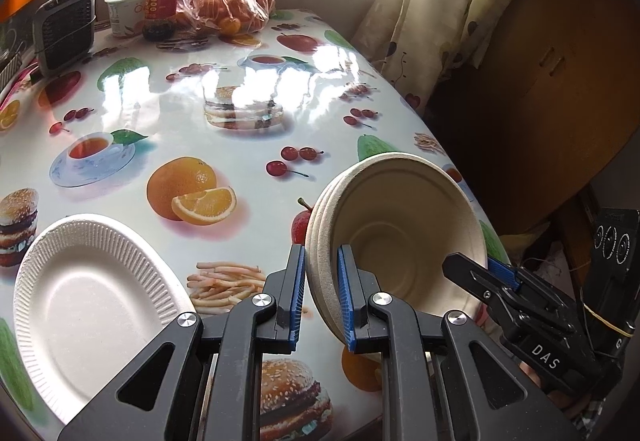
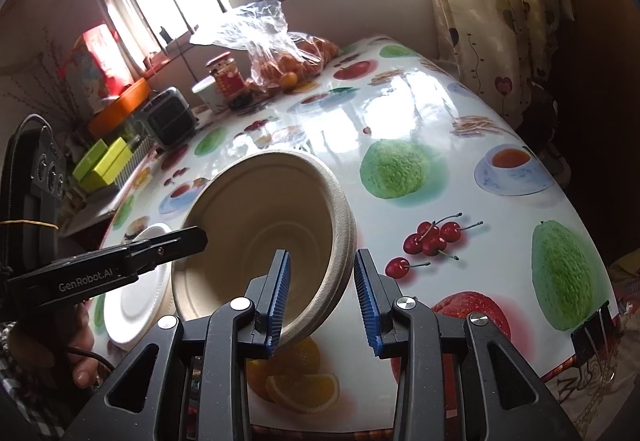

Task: Organize plates and bowls
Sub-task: 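Lift the bowl stacks and carry them toward the white plate stack with both tools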

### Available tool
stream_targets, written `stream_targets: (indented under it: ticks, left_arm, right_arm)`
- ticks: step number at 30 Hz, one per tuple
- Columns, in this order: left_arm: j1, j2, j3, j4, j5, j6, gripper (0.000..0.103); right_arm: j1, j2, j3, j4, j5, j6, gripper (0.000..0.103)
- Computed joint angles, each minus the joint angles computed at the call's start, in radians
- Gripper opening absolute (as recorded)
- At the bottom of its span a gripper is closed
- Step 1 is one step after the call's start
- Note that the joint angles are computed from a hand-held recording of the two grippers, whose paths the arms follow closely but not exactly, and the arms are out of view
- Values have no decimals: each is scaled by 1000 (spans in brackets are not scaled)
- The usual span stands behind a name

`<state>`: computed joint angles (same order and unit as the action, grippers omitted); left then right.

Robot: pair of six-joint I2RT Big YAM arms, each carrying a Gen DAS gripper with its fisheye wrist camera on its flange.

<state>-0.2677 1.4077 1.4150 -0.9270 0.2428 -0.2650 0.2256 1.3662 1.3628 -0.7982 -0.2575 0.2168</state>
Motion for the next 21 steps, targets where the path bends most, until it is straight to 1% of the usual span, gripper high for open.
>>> stream_targets:
  ticks: [21]
  left_arm:
    - [54, -56, -27, -2, -33, -11, 17]
  right_arm:
    - [58, 33, 58, -13, -18, -39, 32]
